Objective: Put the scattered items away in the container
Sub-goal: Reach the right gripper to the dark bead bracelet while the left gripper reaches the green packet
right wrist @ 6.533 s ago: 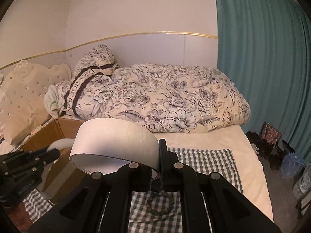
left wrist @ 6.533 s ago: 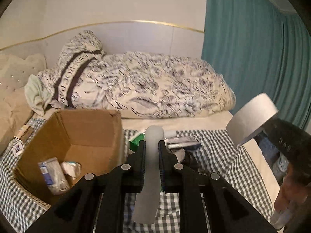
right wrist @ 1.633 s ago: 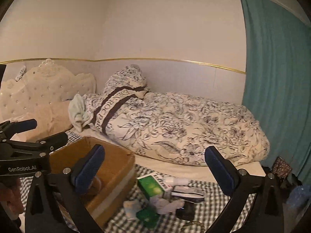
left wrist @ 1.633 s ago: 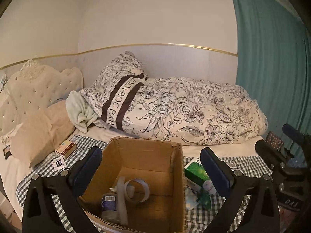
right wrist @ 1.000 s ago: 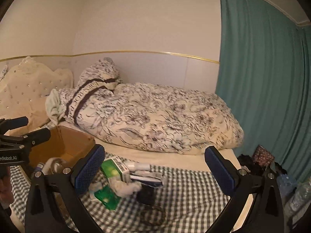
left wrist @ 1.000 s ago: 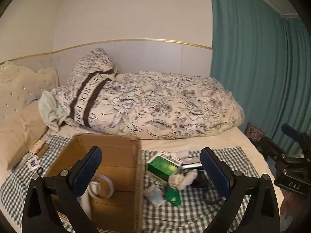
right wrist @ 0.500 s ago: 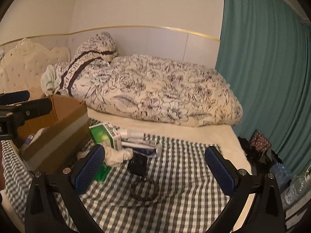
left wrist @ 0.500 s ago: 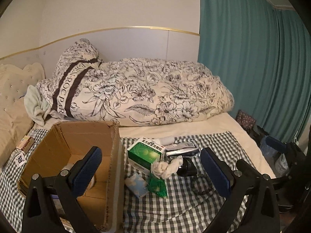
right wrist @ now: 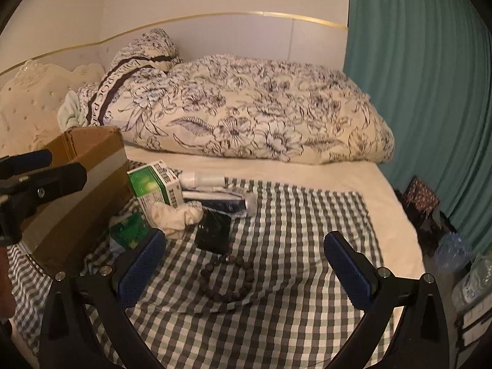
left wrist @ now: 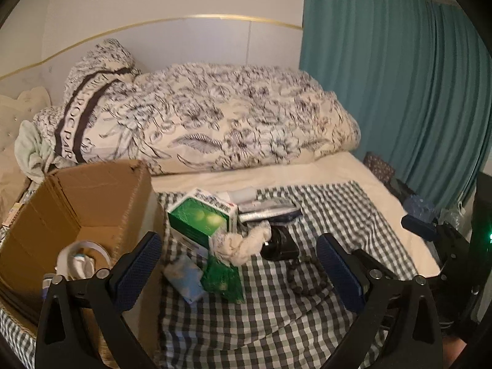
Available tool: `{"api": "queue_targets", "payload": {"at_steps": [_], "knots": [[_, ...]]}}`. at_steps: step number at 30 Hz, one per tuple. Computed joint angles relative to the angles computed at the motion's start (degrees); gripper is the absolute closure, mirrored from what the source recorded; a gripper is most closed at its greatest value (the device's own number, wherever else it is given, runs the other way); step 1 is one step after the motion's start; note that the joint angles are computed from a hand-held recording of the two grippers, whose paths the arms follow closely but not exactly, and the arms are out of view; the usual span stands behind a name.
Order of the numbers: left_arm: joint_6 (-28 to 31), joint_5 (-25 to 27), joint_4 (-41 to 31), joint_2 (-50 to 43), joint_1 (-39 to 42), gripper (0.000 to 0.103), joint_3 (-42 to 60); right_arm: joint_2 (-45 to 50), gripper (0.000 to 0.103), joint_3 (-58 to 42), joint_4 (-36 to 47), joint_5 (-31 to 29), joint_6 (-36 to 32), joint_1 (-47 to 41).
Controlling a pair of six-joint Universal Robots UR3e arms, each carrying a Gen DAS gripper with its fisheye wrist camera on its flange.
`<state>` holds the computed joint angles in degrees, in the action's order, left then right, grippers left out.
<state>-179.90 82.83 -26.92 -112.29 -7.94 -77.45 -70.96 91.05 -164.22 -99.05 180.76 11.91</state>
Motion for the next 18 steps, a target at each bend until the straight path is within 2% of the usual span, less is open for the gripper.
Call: {"api": "queue_targets", "payload": {"at_steps": [1, 5, 7, 18], "knots": [[0.2, 0.4, -0.5, -0.9, -0.5, 0.013, 0.6, 0.3, 0.0, 0.3, -0.2, 0.5, 0.2, -0.4], [0.9, 2.4, -1.6, -4.4, -2.3, 0.016, 2.5, 1.6, 0.0, 0.9, -0.3, 2.6, 0.5, -1.6], [0.6, 3.1, -2.3, -6.1, -2.7, 0.023, 3.7, 2.6, 0.0, 0.8, -0.2, 3.5, 0.4, -1.9], [-0.7, 5.6, -5.8, -13.5, -2.0, 0.023, 8.7, 9.4, 0.0, -3.0, 2.0, 6.7, -0.2, -2.5]]}}
